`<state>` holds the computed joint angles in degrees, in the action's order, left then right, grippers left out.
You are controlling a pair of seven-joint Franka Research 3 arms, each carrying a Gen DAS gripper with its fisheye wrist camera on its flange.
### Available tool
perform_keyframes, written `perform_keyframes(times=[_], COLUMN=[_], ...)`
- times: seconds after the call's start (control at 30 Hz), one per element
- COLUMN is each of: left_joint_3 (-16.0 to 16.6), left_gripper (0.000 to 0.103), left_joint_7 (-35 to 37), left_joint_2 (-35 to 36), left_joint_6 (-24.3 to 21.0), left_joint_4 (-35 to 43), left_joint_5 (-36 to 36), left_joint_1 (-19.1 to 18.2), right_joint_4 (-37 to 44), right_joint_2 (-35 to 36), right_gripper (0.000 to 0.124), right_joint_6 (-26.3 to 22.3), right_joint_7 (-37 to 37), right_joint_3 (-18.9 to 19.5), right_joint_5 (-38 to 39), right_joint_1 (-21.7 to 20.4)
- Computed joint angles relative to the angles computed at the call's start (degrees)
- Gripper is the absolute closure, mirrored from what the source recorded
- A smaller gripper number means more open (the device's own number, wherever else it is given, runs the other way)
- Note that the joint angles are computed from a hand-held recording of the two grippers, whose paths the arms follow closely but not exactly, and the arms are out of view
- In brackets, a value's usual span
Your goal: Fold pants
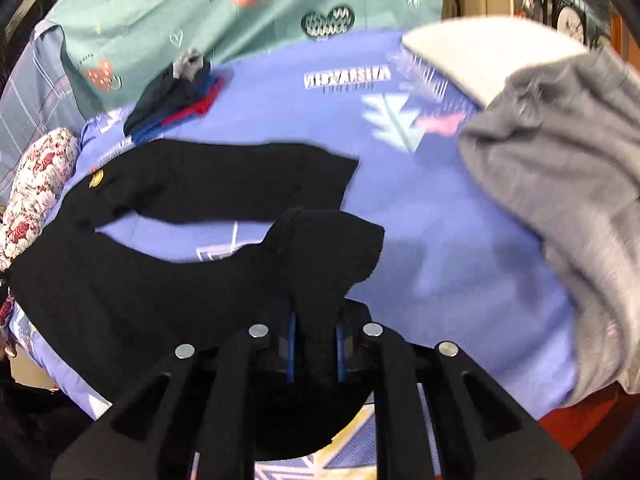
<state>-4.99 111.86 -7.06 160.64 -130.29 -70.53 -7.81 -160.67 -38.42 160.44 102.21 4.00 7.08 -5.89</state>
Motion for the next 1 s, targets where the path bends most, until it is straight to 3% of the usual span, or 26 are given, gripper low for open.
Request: perform_keyframes(times=[0.07, 0.13, 0.17, 0.2, 0.27, 0.33, 0.4, 0.43, 0.53, 0.63, 0.7, 0.77, 0.8, 0.83, 0.87, 1.0], left_joint_3=[-0.37, -0.51, -0.37, -0.27, -0.60, -0.63, -1.74, -2.65, -1.27, 1.83, 0.63, -1.30, -2.09, -2.85, -3.68, -6.16], left_gripper=[0.091, 0.078, 0.060, 0.053, 0.052, 0.045, 0.031, 0.031, 0.030, 0.029, 0.029, 0.029, 0.029, 0.029, 0.028, 0.026], left_joint_7=[-3.88, -10.50, -12.76, -15.06, -21.83, -26.95, -32.14, -34.23, -32.54, -25.68, -22.47, -22.22, -22.71, -22.63, -21.86, -23.25], left_joint_2=[-0.44, 0.33, 0.48, 0.29, -2.71, -5.38, -7.21, -7.62, -5.65, -0.07, 4.02, 7.17, 8.40, 10.06, 11.30, 14.98], left_joint_6=[-0.96, -3.73, -4.99, -5.55, -1.00, 2.78, 6.04, 6.88, 7.67, 6.20, 5.05, 5.65, 5.64, 4.86, 4.11, 1.74], left_joint_4=[-2.08, -2.71, -2.82, -3.03, -5.58, -7.02, -7.63, -7.10, -4.19, 0.89, 4.22, 6.31, 7.10, 8.46, 9.54, 12.72], left_joint_5=[4.92, 14.31, 17.72, 20.89, 29.12, 34.72, 40.71, 43.89, 44.94, 38.59, 34.85, 35.24, 35.90, 35.56, 34.25, 35.60], left_joint_1=[0.37, 1.34, 1.76, 2.20, 3.36, 4.14, 5.37, 5.84, 1.30, -5.85, -6.75, -6.00, -5.42, -4.76, -3.95, -1.22], right_joint_4=[0.19, 0.95, 0.34, -0.77, -2.99, -3.01, 0.31, 3.13, 12.58, 22.46, 29.20, 33.24, 34.92, 37.21, 39.01, 40.85], right_joint_2=[0.22, 2.71, 3.06, 2.26, -0.82, -1.92, 0.50, 3.01, 12.59, 24.78, 32.71, 37.40, 39.30, 41.52, 43.16, 43.43], right_gripper=[0.109, 0.102, 0.099, 0.092, 0.070, 0.046, 0.045, 0.045, 0.045, 0.045, 0.045, 0.049, 0.067, 0.105, 0.111, 0.117], right_joint_6=[-3.24, -8.42, -8.44, -6.53, -0.13, 5.36, 6.31, 6.31, 4.68, 2.52, -0.77, -3.65, -5.15, -7.76, -10.27, -10.60], right_joint_7=[0.93, 1.39, 2.95, 4.40, 7.14, 9.95, 10.22, 9.70, 7.66, 5.54, 6.23, 7.62, 8.34, 6.74, 4.90, 6.45], right_joint_3=[0.54, 0.50, 1.33, 1.64, 2.30, 4.75, 5.75, 5.27, 3.50, -1.24, -2.89, -3.61, -3.96, -4.37, -3.94, -7.80], right_joint_5=[-1.27, -2.80, -4.22, -5.08, -5.87, -7.06, -7.95, -8.02, -7.39, -3.80, -4.04, -5.39, -6.27, -4.72, -2.78, -13.40], right_joint_1=[-1.21, -2.27, -3.55, -4.38, -5.90, -8.83, -10.43, -10.31, -8.22, -2.60, -0.85, 0.42, 1.09, 1.91, 2.21, 7.07])
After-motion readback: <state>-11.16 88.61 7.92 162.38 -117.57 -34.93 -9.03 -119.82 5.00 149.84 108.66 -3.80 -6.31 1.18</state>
